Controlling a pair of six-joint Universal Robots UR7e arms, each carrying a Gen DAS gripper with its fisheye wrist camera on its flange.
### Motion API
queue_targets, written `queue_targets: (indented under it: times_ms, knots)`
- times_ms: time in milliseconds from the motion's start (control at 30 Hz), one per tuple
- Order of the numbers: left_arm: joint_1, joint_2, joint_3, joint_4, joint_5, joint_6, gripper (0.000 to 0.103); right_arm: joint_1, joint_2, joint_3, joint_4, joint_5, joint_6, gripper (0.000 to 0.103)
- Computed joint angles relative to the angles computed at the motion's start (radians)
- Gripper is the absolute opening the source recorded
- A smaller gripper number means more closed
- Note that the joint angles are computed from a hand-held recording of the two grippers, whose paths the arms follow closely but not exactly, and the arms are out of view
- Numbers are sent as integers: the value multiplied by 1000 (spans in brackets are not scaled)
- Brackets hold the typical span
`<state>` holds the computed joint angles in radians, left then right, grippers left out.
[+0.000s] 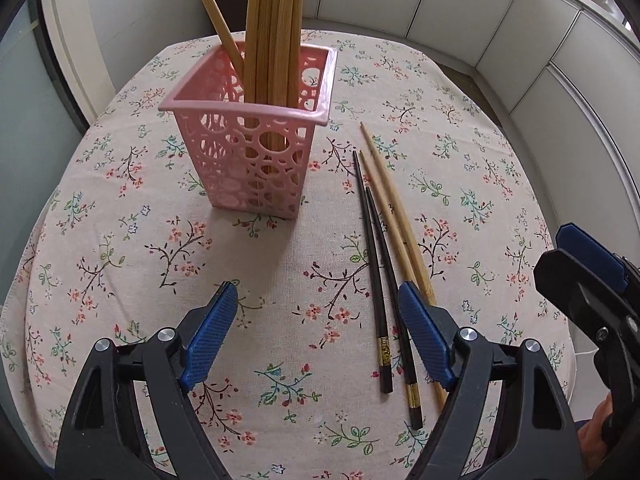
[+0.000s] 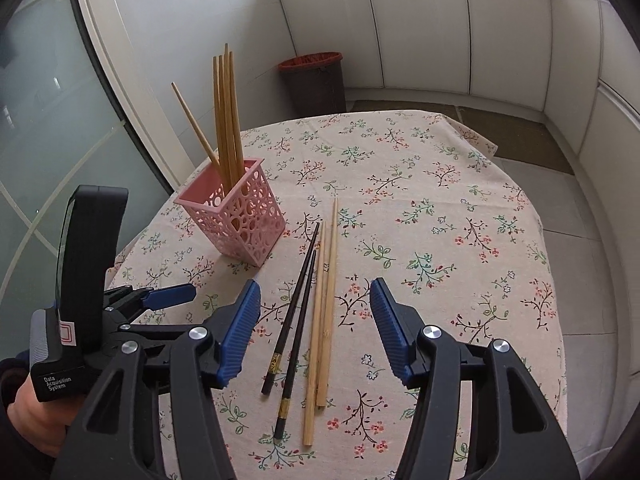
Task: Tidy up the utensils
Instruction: 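Move both tools down to the remaining black and bamboo chopsticks, then grasp a black chopstick with the left tool and lift it upright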
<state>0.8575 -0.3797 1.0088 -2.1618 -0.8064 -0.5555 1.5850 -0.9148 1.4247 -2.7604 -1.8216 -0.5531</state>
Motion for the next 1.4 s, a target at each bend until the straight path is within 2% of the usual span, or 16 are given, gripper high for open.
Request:
queue_targets:
  times_ms: [300,467,600,733,800,900,1000,1167,1333,1367,1400]
  knots:
    - [11,52,-63,52,-1,8,78,-10,20,-33,38,-65,18,57]
    - [23,70,-88,73,-10,4,73,-15,43,-67,80,-96,47,57]
    - [30,78,-97,65,-16,8,69,-17,59,-89,115,-119,69,57]
    - [31,83,-98,34,-9,28,56,-17,64,-95,119,-114,67,57]
    - [30,85,-97,20,-10,45,53,-16,66,-94,117,-112,62,57]
    - [30,83,-95,-9,-44,46,53,-16,68,-96,117,-113,63,57]
    - [19,87,-94,-23,-15,71,53,-16,66,-97,113,-111,66,57]
    - [25,106,-123,8,-23,72,53,-15,62,-91,105,-116,62,57]
    - [25,123,-136,4,2,112,52,-15,61,-92,106,-124,68,57]
    - [23,129,-140,0,14,128,43,-16,60,-92,107,-125,68,57]
    - [20,129,-133,-8,25,146,23,-16,60,-93,108,-125,68,57]
